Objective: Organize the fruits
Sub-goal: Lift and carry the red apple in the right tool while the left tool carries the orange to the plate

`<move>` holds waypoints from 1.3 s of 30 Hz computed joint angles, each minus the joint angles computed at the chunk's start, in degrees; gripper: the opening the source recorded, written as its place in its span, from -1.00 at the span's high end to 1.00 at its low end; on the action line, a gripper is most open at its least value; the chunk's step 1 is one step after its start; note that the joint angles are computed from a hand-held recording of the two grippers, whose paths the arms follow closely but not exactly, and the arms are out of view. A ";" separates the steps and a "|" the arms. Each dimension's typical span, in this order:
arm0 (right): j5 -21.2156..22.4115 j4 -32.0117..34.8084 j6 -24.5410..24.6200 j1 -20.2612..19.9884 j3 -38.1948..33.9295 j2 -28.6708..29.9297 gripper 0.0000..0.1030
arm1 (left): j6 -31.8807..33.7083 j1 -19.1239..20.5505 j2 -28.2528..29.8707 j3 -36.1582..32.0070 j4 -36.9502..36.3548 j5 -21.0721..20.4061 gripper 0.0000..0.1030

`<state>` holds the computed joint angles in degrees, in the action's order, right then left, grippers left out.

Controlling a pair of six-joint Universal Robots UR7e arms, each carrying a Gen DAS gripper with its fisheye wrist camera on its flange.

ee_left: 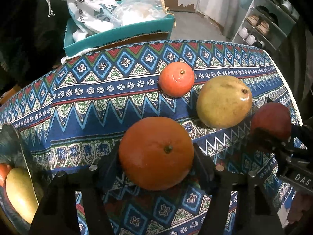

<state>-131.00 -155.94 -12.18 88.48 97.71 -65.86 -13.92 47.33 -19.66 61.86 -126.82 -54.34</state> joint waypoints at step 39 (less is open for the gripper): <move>-0.08 -7.78 -6.75 10.09 1.02 -4.49 -0.50 | 0.10 -7.33 -16.33 15.31 -15.50 4.33 -0.34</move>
<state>-131.09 -163.73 -18.93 98.57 98.73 -70.35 -13.82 40.00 -35.99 77.17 -142.32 -50.01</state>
